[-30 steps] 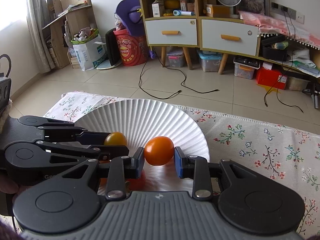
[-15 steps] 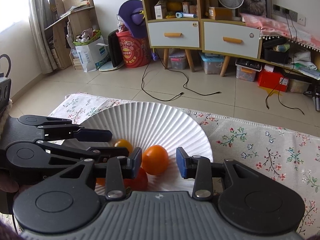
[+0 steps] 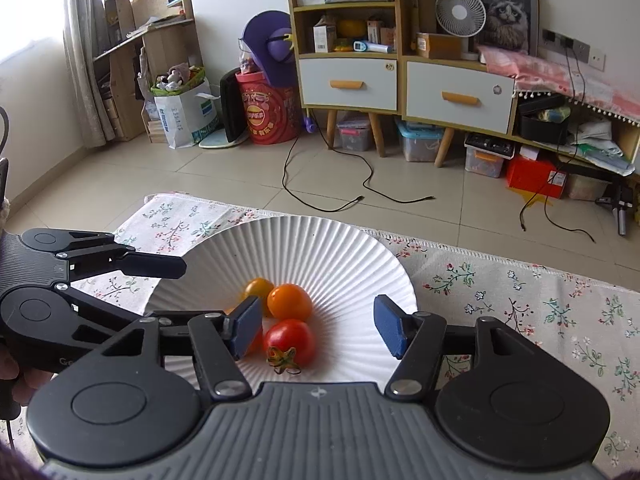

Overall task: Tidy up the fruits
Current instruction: 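Lower both tomatoes into the plate and open both tools, then withdraw both open tools from the plate toward the remaining fruits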

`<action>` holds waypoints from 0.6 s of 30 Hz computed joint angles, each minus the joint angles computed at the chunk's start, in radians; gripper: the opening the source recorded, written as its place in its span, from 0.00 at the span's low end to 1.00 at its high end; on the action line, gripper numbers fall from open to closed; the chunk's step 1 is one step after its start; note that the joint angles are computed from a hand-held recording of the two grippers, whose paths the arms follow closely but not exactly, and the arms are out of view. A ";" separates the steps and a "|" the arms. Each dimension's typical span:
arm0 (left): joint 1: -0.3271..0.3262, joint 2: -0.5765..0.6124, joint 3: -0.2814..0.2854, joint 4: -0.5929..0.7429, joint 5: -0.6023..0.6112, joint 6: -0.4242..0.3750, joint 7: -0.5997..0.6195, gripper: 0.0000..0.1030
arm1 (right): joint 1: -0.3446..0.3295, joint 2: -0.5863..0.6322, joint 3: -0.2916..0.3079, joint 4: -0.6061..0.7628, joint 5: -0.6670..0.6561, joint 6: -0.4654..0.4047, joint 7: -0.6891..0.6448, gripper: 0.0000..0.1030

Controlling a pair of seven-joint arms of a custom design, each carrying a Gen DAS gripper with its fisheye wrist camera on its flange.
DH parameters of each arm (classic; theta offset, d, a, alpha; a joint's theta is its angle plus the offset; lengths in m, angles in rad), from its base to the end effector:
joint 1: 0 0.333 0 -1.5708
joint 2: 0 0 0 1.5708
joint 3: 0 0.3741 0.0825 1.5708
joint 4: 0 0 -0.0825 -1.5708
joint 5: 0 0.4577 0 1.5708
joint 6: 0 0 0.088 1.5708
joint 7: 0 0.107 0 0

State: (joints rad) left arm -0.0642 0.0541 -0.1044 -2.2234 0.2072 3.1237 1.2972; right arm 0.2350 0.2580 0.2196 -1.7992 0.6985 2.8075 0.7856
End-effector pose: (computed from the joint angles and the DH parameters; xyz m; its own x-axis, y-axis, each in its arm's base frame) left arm 0.6295 -0.1243 0.4615 -0.1212 -0.9912 0.0529 -0.6632 0.0412 -0.7473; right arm 0.6932 0.2877 0.5069 0.6272 -0.7710 -0.1108 -0.5578 -0.3453 -0.7548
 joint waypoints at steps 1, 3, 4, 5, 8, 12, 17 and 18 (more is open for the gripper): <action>-0.007 -0.009 0.009 -0.005 0.025 -0.005 -0.025 0.77 | -0.002 -0.006 0.002 -0.006 0.006 0.004 -0.002 0.64; -0.011 -0.027 0.017 -0.018 0.082 -0.012 -0.079 0.80 | -0.001 -0.020 0.003 -0.020 0.016 0.013 -0.004 0.67; -0.007 -0.037 0.013 -0.025 0.091 -0.016 -0.087 0.81 | 0.002 -0.028 0.002 -0.029 0.017 0.018 0.001 0.68; -0.002 -0.045 0.007 -0.030 0.097 -0.023 -0.094 0.83 | 0.004 -0.034 -0.001 -0.035 0.018 0.019 0.006 0.70; 0.020 -0.073 -0.008 -0.045 0.192 -0.043 -0.184 0.89 | 0.010 -0.055 -0.005 -0.055 0.028 0.024 0.014 0.75; 0.042 -0.114 -0.033 -0.075 0.209 -0.069 -0.214 0.94 | 0.024 -0.086 -0.014 -0.090 0.037 0.032 0.029 0.81; 0.078 -0.173 -0.070 -0.121 0.248 -0.096 -0.260 0.98 | 0.042 -0.117 -0.030 -0.122 0.038 0.029 0.054 0.88; 0.086 -0.183 -0.079 -0.128 0.254 -0.109 -0.272 0.98 | 0.046 -0.121 -0.034 -0.127 0.035 0.026 0.059 0.88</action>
